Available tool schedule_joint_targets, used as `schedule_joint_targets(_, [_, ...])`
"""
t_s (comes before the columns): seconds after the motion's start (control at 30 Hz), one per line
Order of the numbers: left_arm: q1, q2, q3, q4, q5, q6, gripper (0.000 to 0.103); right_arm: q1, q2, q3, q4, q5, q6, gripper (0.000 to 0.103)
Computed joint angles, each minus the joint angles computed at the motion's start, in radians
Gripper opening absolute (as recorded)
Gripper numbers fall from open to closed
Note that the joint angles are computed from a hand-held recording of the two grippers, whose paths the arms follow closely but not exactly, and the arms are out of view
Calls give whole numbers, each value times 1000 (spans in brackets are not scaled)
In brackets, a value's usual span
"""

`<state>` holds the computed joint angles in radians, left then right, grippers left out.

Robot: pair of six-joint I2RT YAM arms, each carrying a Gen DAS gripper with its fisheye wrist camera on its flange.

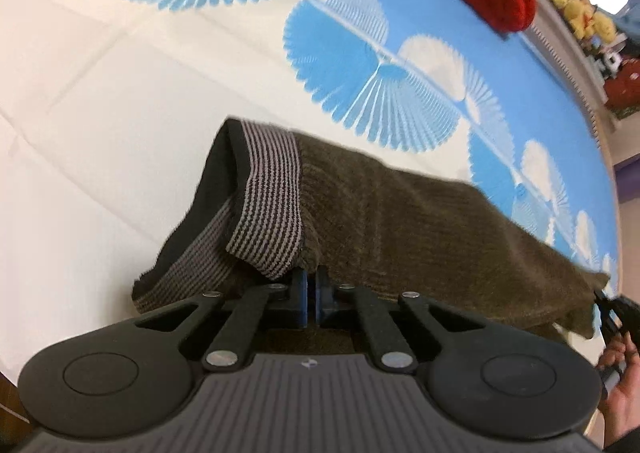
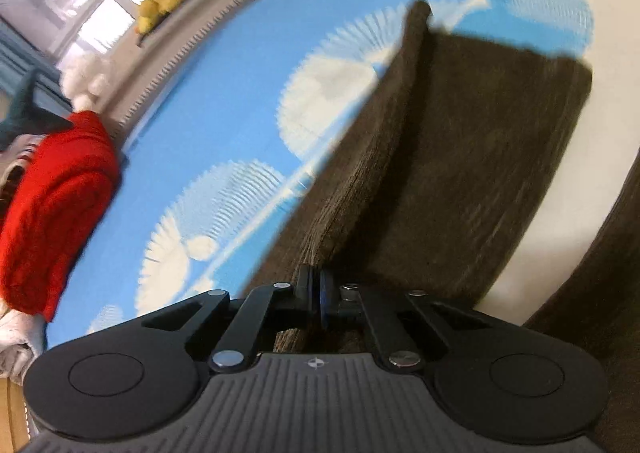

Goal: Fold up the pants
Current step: 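Fold the waistband over toward the hems with the left tool while the right tool grasps the legs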

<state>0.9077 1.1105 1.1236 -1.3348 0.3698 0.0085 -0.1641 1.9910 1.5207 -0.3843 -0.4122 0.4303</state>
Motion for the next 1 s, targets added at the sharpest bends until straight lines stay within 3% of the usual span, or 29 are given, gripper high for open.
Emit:
schedule_joint_targets(0.1, [136, -20, 43, -54, 100, 101, 2, -17, -138, -22, -109, 15, -111, 2])
schedule_joint_targets(0.23, [381, 7, 104, -186, 166, 341, 2, -92, -369, -83, -366, 37, -291, 2])
schedule_joint_targets(0.33, [475, 44, 104, -228, 119, 454, 2, -207, -500, -200, -558, 30, -504, 2])
schedule_joint_targets(0.4, [470, 61, 74, -215, 46, 473, 3, -305, -466, -238, -706, 25, -647, 3])
schedule_joint_targets(0.47, [454, 62, 44, -193, -10, 455, 3, -389, -402, -234, -763, 15, -705, 7])
schedule_joint_targets(0.57, [429, 74, 53, -144, -48, 397, 8, -501, -382, -202, -617, -39, -700, 10])
schedule_joint_targets(0.63, [421, 94, 73, -145, -21, 362, 12, -562, -342, -154, -501, -47, -615, 13])
schedule_joint_targets(0.7, [388, 82, 72, -129, -32, 330, 25, -622, -260, -84, -452, -44, -494, 14])
schedule_joint_targets(0.73, [370, 74, 67, -123, -40, 315, 34, -646, -218, -55, -443, -26, -423, 14])
schedule_joint_targets(0.87, [295, 61, 47, -92, -65, 255, 35, -712, -55, 61, -500, -14, -250, 20])
schedule_joint_targets(1.0, [267, 64, 32, -71, -82, 238, 35, -709, 17, 99, -510, -42, -272, 27])
